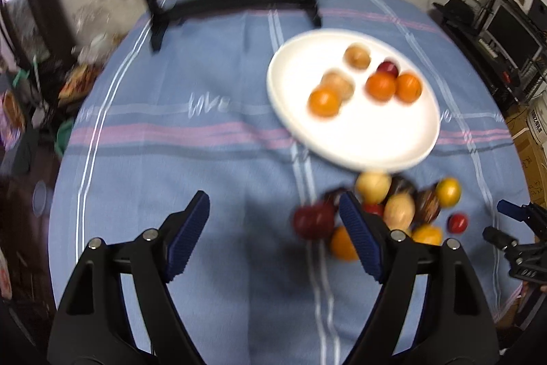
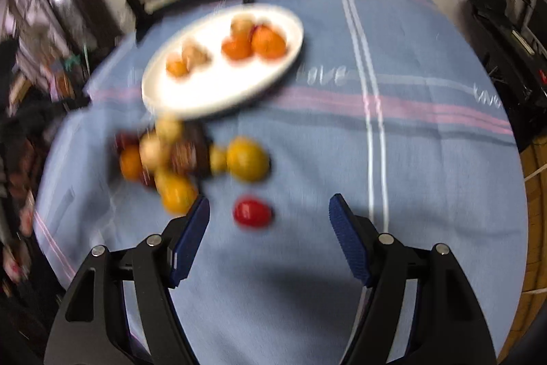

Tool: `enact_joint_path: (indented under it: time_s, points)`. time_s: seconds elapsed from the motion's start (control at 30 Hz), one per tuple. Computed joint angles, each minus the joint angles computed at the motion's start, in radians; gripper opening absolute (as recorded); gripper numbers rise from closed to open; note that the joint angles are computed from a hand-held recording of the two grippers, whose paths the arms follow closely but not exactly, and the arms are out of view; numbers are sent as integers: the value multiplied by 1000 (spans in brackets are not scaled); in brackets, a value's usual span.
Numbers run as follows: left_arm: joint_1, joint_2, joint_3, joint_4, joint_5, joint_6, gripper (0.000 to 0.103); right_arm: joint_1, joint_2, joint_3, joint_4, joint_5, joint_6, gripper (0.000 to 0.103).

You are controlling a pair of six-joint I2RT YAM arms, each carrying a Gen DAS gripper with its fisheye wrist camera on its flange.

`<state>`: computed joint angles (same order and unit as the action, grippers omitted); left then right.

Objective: Organize fruits
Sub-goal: 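Withdraw both tools from the plate back toward the fruit pile, then grasp a red tomato with the right tool while the left tool grasps a brown fruit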

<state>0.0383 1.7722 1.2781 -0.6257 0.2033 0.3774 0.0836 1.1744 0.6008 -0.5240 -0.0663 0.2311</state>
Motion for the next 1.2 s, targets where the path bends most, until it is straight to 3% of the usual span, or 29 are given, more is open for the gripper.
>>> enact_joint_path:
  time_s: [0.1,0.27,0.33,0.37,0.43,0.47,0.5,0.67,0.73,0.77,0.83,0.9,1.2]
  points:
    - [27,-23,-68,6,-9,23,80,72,30,-31,39,64,-1,73]
    - [42,-63,-141,-17,9,58,80,97,157,-11,125,83,-22,68]
    - [37,-86,-170,-23,16,70,80,99,210,6,144,76,-42,61]
    - [35,-94,-182,-24,20,75,80,99,227,10,148,75,-53,51]
    - [27,-107,-198,-27,20,78,80,105,250,18,153,78,-68,47]
    - [23,-110,-207,-25,21,78,80,99,254,24,152,65,-80,33]
    - [20,-108,-208,-26,22,78,80,93,252,34,134,52,-88,32]
    - [-21,-84,-219,-3,37,79,80,62,187,20,97,1,-92,31]
    - [-48,-69,-227,17,48,98,75,44,163,11,90,-21,-76,31]
    - [-64,-60,-232,28,50,103,71,40,158,9,88,-26,-69,31]
    - [-94,-24,-223,28,48,108,44,29,142,5,78,-41,-56,31]
    - [-119,21,-209,36,31,99,36,22,130,2,68,-52,-44,31]
    - [-156,120,-133,61,13,68,38,21,126,-13,69,-71,-3,31]
